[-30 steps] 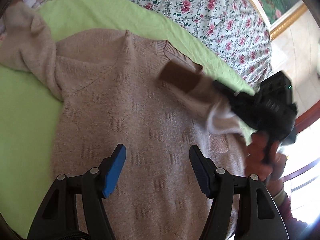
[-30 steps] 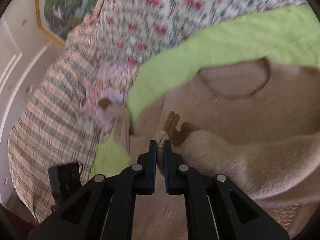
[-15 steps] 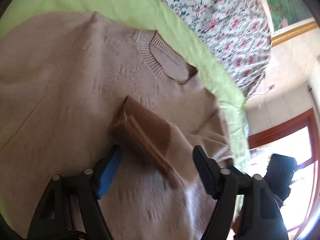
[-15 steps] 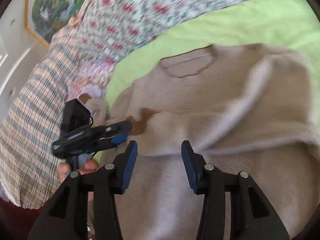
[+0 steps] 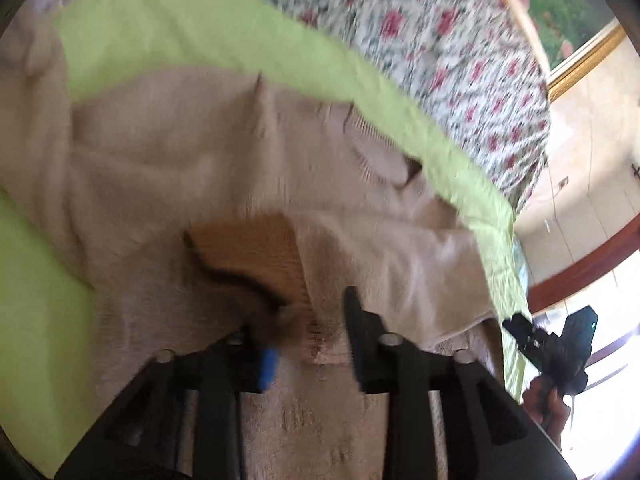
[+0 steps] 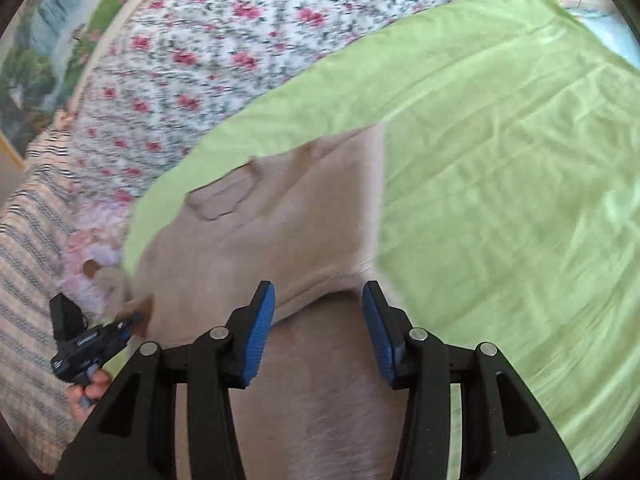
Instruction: Fold small clothes
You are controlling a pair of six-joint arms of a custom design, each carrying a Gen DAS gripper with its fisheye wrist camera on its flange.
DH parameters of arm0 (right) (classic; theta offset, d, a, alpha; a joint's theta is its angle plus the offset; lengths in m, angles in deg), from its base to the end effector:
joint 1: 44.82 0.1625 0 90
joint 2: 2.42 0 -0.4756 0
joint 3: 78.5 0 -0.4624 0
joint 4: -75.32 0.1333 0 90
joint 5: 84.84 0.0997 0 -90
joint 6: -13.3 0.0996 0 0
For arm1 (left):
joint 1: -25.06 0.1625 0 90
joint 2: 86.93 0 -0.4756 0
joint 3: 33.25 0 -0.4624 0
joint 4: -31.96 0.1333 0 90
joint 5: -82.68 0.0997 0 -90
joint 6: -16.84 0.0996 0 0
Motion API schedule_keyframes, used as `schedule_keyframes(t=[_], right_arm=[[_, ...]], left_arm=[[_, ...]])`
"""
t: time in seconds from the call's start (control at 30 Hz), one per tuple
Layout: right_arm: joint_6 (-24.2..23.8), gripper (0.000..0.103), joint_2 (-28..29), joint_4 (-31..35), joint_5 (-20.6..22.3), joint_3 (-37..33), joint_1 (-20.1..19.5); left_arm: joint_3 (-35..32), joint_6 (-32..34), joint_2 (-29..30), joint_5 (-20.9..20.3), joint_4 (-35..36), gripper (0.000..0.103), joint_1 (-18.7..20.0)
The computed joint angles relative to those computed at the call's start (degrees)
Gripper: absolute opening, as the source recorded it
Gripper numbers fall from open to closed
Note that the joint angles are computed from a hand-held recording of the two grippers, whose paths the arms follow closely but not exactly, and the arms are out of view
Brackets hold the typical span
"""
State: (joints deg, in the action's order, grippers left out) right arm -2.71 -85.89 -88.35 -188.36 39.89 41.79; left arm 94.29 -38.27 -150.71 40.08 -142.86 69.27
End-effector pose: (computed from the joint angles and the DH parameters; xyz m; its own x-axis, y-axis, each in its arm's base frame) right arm 0.0760 -0.5771 0.3572 -0.9373 -0.0190 0.3479 -0.2210 0.8045 -0.5514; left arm -0.2371 -0.5189 0.1473 -0.9271 -0.3617 -0.0982 -0.1600 0.6189 -0.7690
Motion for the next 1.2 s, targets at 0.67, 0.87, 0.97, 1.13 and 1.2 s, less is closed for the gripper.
schedule_keyframes(t=[0.67,0.87,0.97,1.13,1.2], right_arm=[[-3.4,0.008,9.2,3.7,-7.8,-10.4,1.3],[-2.9,0.016,10.6,1.9,-13.7,-10.3,1.0],[-5.8,0.021,8.6,-6.4,-14.1,-6.6,3.0],[-6.2,0.021,8.8,2.2,-9.7,-5.3,2.5],[-3.1,0.017,8.7,2.9,-9.7,-5.5,0.9]], left_arm=[[-0.1,1.5,1.0,7.2,5.7,0.006,-4.1],[-0.3,-0.4,0.8,2.3,8.0,0.01,-1.5],[1.4,-0.9,-0.1,4.9,7.2,0.013,-3.1],[1.9,-2.2,-0.9,5.8,8.6,0.014,-3.4],[2.6,-4.1,-2.1,7.2,11.1,0.016,-4.4]])
